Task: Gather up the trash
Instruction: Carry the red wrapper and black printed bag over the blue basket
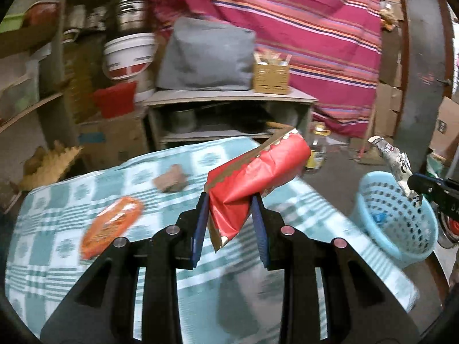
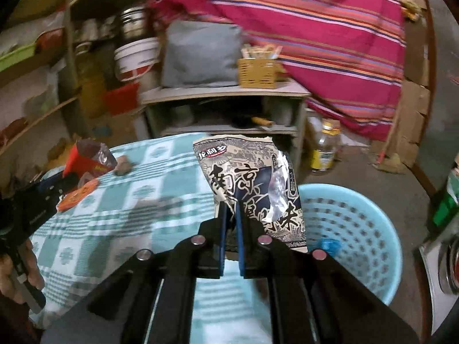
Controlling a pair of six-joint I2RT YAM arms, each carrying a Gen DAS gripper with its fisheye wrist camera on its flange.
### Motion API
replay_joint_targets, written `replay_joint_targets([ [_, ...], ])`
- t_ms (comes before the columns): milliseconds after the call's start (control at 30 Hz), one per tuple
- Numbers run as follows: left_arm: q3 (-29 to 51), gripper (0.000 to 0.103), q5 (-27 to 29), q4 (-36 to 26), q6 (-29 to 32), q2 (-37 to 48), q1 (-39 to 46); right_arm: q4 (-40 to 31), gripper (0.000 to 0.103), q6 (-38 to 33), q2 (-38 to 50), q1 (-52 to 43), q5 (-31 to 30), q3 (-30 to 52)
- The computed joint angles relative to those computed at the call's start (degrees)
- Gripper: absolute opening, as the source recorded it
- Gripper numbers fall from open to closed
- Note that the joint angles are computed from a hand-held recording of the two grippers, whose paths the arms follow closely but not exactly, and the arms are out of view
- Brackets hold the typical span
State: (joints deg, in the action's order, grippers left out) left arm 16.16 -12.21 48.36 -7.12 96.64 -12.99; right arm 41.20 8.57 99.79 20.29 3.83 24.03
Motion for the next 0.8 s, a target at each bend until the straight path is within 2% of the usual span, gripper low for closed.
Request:
replay_joint_targets([
  [200,8.15,0.029,-4.78,-2.02,-4.71,6.93,-12.47,3.35,0.007,-3.24,-1.19,-11.65,-4.47,-4.43],
  [500,20.21,0.029,-6.68,-5.3,-8.03,17.66,-23.65,7.65,0.007,-7.75,2.18,-27.57,-12.64,-6.34],
  [800,31.15,0.03,-5.49,-10.92,-10.11,26.6,-29.03,7.91,0.007,-9.39,4.37,-32.03,-15.24,-5.47],
])
